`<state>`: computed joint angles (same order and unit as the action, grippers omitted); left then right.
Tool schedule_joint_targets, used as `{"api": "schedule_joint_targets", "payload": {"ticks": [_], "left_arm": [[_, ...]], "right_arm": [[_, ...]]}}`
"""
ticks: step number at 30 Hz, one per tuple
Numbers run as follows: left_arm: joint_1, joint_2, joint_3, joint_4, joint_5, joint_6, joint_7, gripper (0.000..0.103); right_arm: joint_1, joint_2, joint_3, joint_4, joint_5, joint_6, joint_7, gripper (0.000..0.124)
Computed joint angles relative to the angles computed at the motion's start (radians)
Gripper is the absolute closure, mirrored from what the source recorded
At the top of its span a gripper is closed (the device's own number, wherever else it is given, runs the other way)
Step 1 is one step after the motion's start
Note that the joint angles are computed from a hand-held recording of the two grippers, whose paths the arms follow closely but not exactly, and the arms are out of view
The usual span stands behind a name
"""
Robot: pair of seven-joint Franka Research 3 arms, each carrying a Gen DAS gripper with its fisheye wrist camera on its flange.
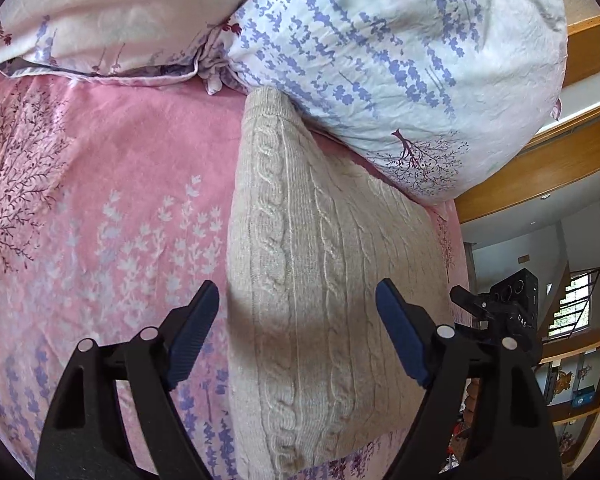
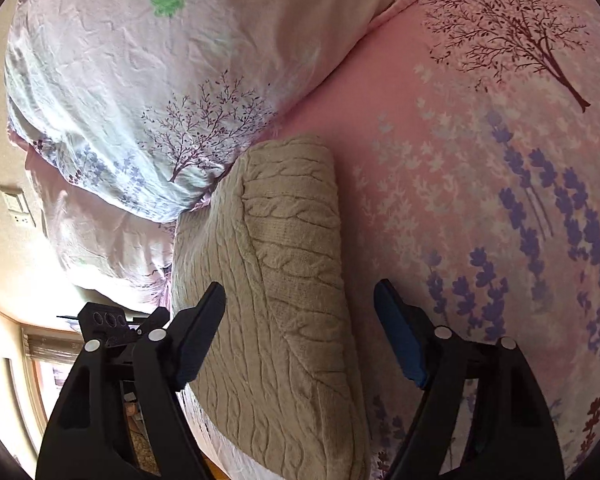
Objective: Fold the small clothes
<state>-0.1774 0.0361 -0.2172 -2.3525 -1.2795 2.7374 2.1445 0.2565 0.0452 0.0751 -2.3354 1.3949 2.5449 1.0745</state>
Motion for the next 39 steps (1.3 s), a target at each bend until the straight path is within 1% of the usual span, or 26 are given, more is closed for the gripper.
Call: {"api": "schedule_joint_targets", "payload": {"ticks": [1, 3, 5, 6, 8, 10, 12, 13, 17, 20, 24, 25, 26, 27, 28, 29, 30, 31, 32, 33, 34, 35, 36, 37, 38, 39], "left_arm": [[0.001, 0.013, 0.000, 0.009, -0.004, -0.011, -0.002, 0.032], [0.003, 0.032, -0.005, 0.018, -0.034, -0.018, 0.004, 0.034], [0.005, 0.037, -0.012, 0.020, -0.094, -0.004, 0.041, 0.034], [0.005, 0.037, -0.013, 0.020, -0.108, -0.002, 0.047, 0.036], [0.011, 0.039, -0.010, 0.021, -0.126, -0.015, 0.054, 0.040], [0.019, 0.024, -0.005, 0.003, -0.197, -0.029, 0.096, 0.053], [0.026, 0.002, 0.006, -0.022, -0.283, -0.059, 0.164, 0.063], [0.028, -0.009, 0.011, -0.031, -0.311, -0.076, 0.187, 0.066], [0.045, -0.080, 0.044, -0.088, -0.371, -0.170, 0.249, 0.069], [0.060, -0.179, 0.073, -0.165, -0.328, -0.191, 0.239, 0.069], [0.104, -0.313, 0.137, -0.268, -0.191, -0.214, 0.162, 0.069], [0.113, -0.338, 0.150, -0.287, -0.157, -0.205, 0.148, 0.069], [0.123, -0.350, 0.161, -0.295, -0.123, -0.187, 0.132, 0.069], [0.132, -0.354, 0.169, -0.300, -0.085, -0.164, 0.106, 0.068], [0.137, -0.348, 0.176, -0.302, -0.045, -0.149, 0.078, 0.067], [0.134, -0.322, 0.190, -0.295, -0.042, -0.148, 0.071, 0.066], [0.135, -0.297, 0.194, -0.294, -0.032, -0.139, 0.049, 0.065], [0.141, -0.279, 0.193, -0.299, -0.007, -0.114, 0.029, 0.059], [0.135, -0.269, 0.188, -0.306, -0.010, -0.083, 0.031, 0.054], [0.125, -0.268, 0.190, -0.314, -0.056, -0.060, 0.067, 0.047], [0.120, -0.274, 0.189, -0.319, -0.079, -0.049, 0.077, 0.046], [0.123, -0.283, 0.182, -0.326, -0.051, -0.034, 0.047, 0.044], [0.127, -0.305, 0.170, -0.344, 0.006, 0.000, 0.004, 0.040], [0.120, -0.331, 0.154, -0.362, 0.055, 0.049, -0.028, 0.040], [0.106, -0.360, 0.141, -0.383, 0.081, 0.107, -0.030, 0.039], [0.081, -0.390, 0.139, -0.402, 0.072, 0.160, 0.004, 0.038]], "right_arm": [[0.001, 0.002, 0.001, 0.001, 0.010, -0.002, -0.014, 0.051], [0.000, 0.006, 0.001, 0.005, 0.018, -0.014, -0.028, 0.053], [0.002, 0.028, 0.005, 0.021, 0.020, -0.037, -0.021, 0.062], [0.003, 0.029, 0.008, 0.019, 0.042, -0.032, -0.042, 0.067], [0.002, 0.042, 0.010, 0.025, 0.045, -0.053, -0.046, 0.079], [-0.001, 0.041, 0.014, 0.018, 0.106, -0.059, -0.075, 0.086], [-0.001, 0.034, 0.015, 0.012, 0.161, -0.067, -0.099, 0.089], [0.000, 0.030, 0.016, 0.011, 0.182, -0.075, -0.110, 0.089], [0.018, 0.024, 0.025, 0.035, 0.230, -0.092, -0.139, 0.090], [0.045, 0.055, 0.043, 0.086, 0.183, -0.108, -0.125, 0.091], [0.088, 0.108, 0.079, 0.163, 0.119, -0.098, -0.143, 0.094], [0.099, 0.121, 0.089, 0.182, 0.125, -0.084, -0.162, 0.097], [0.105, 0.131, 0.096, 0.197, 0.144, -0.077, -0.190, 0.103], [0.114, 0.143, 0.103, 0.215, 0.137, -0.062, -0.195, 0.105], [0.130, 0.155, 0.109, 0.232, 0.104, -0.023, -0.179, 0.105], [0.145, 0.168, 0.111, 0.245, 0.041, 0.014, -0.136, 0.105], [0.156, 0.184, 0.110, 0.255, -0.036, 0.032, -0.071, 0.105], [0.158, 0.194, 0.110, 0.258, -0.086, 0.038, -0.019, 0.104], [0.150, 0.200, 0.117, 0.259, -0.082, 0.030, -0.008, 0.104], [0.136, 0.196, 0.122, 0.249, -0.054, 0.024, -0.017, 0.103], [0.127, 0.184, 0.124, 0.235, -0.034, 0.027, -0.024, 0.099], [0.121, 0.172, 0.125, 0.222, -0.009, 0.036, -0.038, 0.096], [0.116, 0.162, 0.124, 0.211, 0.018, 0.049, -0.055, 0.093], [0.113, 0.155, 0.122, 0.206, 0.045, 0.065, -0.067, 0.093], [0.110, 0.152, 0.117, 0.206, 0.056, 0.072, -0.070, 0.093], [0.111, 0.160, 0.114, 0.219, 0.057, 0.081, -0.059, 0.093]]}}
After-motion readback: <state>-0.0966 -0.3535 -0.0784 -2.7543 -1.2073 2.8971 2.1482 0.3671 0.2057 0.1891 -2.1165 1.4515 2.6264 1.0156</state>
